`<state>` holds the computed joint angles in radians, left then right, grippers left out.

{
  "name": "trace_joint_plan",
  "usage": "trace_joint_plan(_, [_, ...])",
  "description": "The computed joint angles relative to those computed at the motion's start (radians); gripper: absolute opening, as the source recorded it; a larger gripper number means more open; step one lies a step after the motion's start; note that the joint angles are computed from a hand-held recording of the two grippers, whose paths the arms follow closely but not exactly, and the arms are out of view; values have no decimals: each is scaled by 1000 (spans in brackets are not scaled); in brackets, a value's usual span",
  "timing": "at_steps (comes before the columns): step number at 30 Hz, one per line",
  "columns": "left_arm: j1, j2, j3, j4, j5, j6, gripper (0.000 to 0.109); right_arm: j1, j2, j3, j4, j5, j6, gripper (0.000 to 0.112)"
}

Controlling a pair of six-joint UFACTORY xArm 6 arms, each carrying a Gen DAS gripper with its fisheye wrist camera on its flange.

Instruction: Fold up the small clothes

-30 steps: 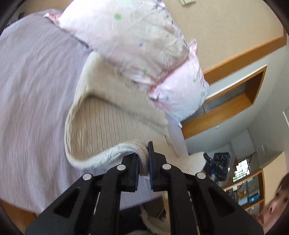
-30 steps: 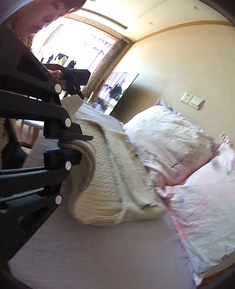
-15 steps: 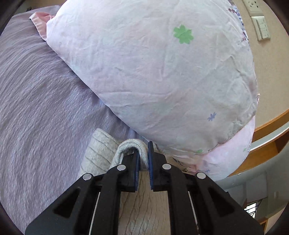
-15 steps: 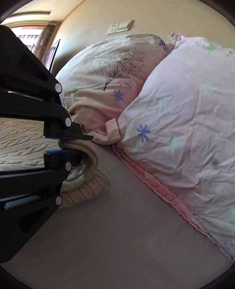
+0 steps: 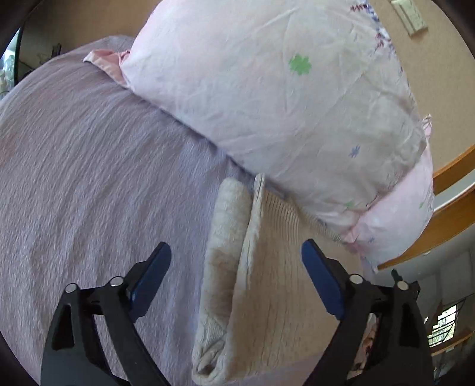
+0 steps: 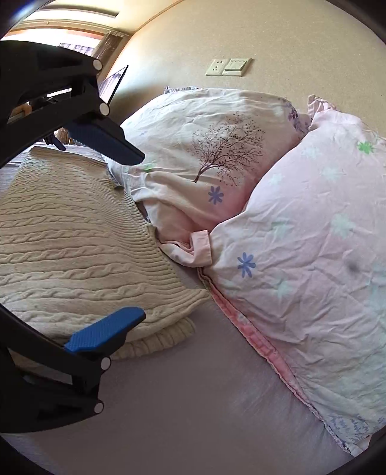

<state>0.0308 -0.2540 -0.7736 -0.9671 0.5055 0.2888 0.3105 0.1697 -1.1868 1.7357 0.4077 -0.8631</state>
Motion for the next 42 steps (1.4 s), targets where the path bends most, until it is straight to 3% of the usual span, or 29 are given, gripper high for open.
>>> trace_joint_plan(2, [-6, 2, 24, 29, 28, -21, 70, 3, -8, 13, -4, 13, -4, 96])
trace_joint_plan(6, [-52, 8, 47, 46, -22, -38, 62, 15, -10, 7, -26, 18, 16, 96])
trace_joint_plan(8, [-67, 18, 45, -53, -16, -10, 47, -2, -29, 24, -25, 48, 10, 96])
trace_joint_plan(9, [-79, 22, 50, -136, -33, 34, 39, -8, -36, 32, -23, 58, 9, 96])
trace_joint_plan(11, [-63, 16, 46, -345, 12, 133, 20, -28, -58, 55, -27, 87, 7, 96])
trace_joint_plan(13, [-25, -25, 48, -554, 111, 239, 16, -51, -86, 84, -20, 112, -12, 96])
trace_joint_plan(14, [-53, -39, 37, -646, 97, 320, 16, -66, -102, 102, -13, 126, -26, 96])
trace_joint_plan(17, [-170, -28, -58, -765, 106, 457, 16, -110, -150, 151, 28, 155, -71, 96])
trace_joint_plan(21, [-338, 160, -275, -894, 167, 581, 15, -170, -223, 230, 84, 183, -117, 96])
trace_joint_plan(24, [-445, 396, -487, -983, 214, 561, 15, -200, -264, 274, 70, 157, -114, 96])
trace_joint_plan(26, [-502, 566, -653, -902, 210, 405, 18, -217, -272, 286, 4, 154, -47, 96])
trace_joint_plan(28, [-515, 663, -727, -886, 297, 316, 20, -240, -278, 290, -97, 187, 22, 96])
trace_joint_plan(30, [-499, 653, -701, -968, 419, 387, 20, -246, -280, 278, -224, 190, 89, 97])
trace_joint_plan(31, [-493, 610, -661, -978, 417, 439, 29, -249, -270, 265, -280, 200, 123, 99])
trace_joint_plan(32, [-491, 548, -611, -980, 375, 484, 63, -247, -251, 242, -330, 218, 166, 100])
trace_joint_plan(34, [-498, 416, -516, -884, 187, 499, 94, -253, -188, 178, -451, 276, 272, 101])
trace_joint_plan(36, [-509, 314, -432, -677, -21, 409, 94, -251, -116, 110, -561, 305, 368, 100])
trace_joint_plan(38, [-501, 246, -340, -468, -158, 265, 94, -258, -41, 42, -590, 368, 412, 100])
trace_joint_plan(40, [-455, 198, -249, -258, -182, 85, 94, -270, 23, -13, -569, 452, 436, 98])
trace_joint_plan(42, [-421, 202, -216, -162, -153, -18, 94, -261, 47, -33, -589, 465, 475, 85])
